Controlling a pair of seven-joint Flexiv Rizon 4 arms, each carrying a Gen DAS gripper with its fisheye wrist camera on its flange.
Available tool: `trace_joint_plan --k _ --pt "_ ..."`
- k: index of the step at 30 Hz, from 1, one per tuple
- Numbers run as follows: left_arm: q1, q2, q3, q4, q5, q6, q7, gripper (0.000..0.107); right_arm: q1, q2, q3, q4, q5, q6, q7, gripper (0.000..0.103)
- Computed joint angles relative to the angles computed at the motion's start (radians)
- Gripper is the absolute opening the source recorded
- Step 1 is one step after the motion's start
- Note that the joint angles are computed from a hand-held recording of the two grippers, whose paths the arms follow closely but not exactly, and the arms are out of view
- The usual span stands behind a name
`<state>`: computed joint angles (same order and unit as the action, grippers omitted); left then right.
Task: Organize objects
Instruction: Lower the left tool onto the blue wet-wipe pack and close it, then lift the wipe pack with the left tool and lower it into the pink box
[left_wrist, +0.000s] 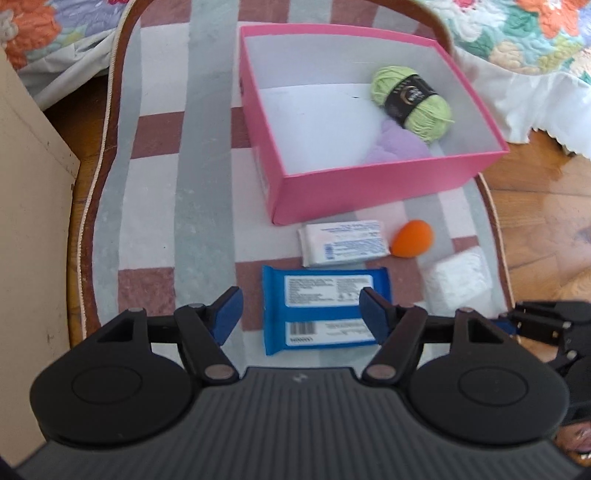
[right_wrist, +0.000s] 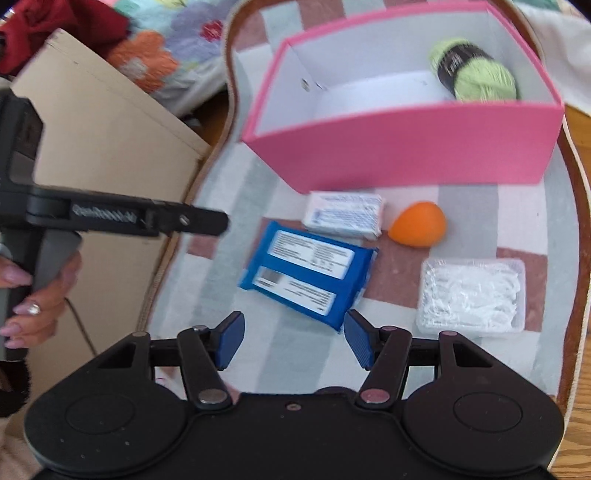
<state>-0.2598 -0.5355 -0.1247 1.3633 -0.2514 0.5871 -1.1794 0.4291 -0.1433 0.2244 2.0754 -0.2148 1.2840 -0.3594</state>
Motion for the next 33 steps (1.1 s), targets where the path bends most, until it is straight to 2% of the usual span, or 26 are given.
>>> trace_joint_plan --k 3,6,7,9,13,15,17,18,19,20,21,23,25,28,31,33 --pt "0.001 -0.028 -0.004 0.028 -0.026 0.076 -0.028 0.069 0.029 -0.037 -0.043 0.018 -0.108 0.021 0.080 0.065" --pt "0.005 -0.058 -0.004 0.027 -0.036 0.039 -0.061 0.068 0.045 -0.067 -0.076 0.038 -0.181 0.060 0.143 0.064" --pt "0.003 -0.061 -0.001 0.037 -0.032 0.052 -0.069 0.068 0.051 -0.074 -0.091 0.048 -0.212 0.080 0.166 0.064" --pt "0.000 -0.068 0.005 0.057 -0.021 0.094 -0.078 0.068 0.074 -0.082 -0.144 0.074 -0.303 0.132 0.248 0.064" --pt "0.014 -0.092 -0.002 0.074 -0.046 0.121 -0.114 0.067 0.117 -0.102 -0.252 0.117 -0.449 0.237 0.427 0.063" --pt "0.025 -0.096 -0.017 0.093 -0.064 0.145 -0.100 0.067 0.121 -0.116 -0.265 0.118 -0.460 0.253 0.459 0.059" --pt "0.024 -0.100 -0.019 0.104 -0.070 0.158 -0.105 0.065 0.178 -0.126 -0.356 0.133 -0.540 0.313 0.531 0.054" --pt "0.026 -0.092 -0.026 0.128 -0.080 0.197 -0.096 0.063 0.198 -0.133 -0.386 0.136 -0.563 0.331 0.553 0.050" --pt "0.035 -0.086 -0.042 0.148 -0.100 0.221 -0.076 0.058 0.199 -0.135 -0.383 0.132 -0.560 0.319 0.553 0.047" --pt "0.050 -0.085 -0.063 0.158 -0.131 0.209 -0.055 0.049 0.185 -0.140 -0.347 0.120 -0.523 0.282 0.521 0.035" --pt "0.062 -0.086 -0.078 0.159 -0.166 0.177 -0.055 0.048 0.180 -0.145 -0.331 0.111 -0.505 0.266 0.491 0.031" --pt "0.044 -0.079 -0.064 0.159 -0.162 0.165 -0.075 0.046 0.214 -0.138 -0.383 0.119 -0.605 0.263 0.545 0.030" --pt "0.029 -0.073 -0.051 0.156 -0.142 0.155 -0.084 0.041 0.216 -0.128 -0.390 0.123 -0.669 0.239 0.578 0.029" --pt "0.016 -0.071 -0.037 0.144 -0.125 0.124 -0.119 0.036 0.192 -0.112 -0.357 0.124 -0.704 0.186 0.598 0.029" --pt "0.002 -0.061 -0.027 0.163 -0.108 0.156 -0.146 0.036 0.160 -0.102 -0.300 0.115 -0.694 0.119 0.583 0.032" --pt "-0.004 -0.056 -0.023 0.170 -0.097 0.170 -0.159 0.036 0.147 -0.102 -0.277 0.106 -0.705 0.081 0.614 0.035"
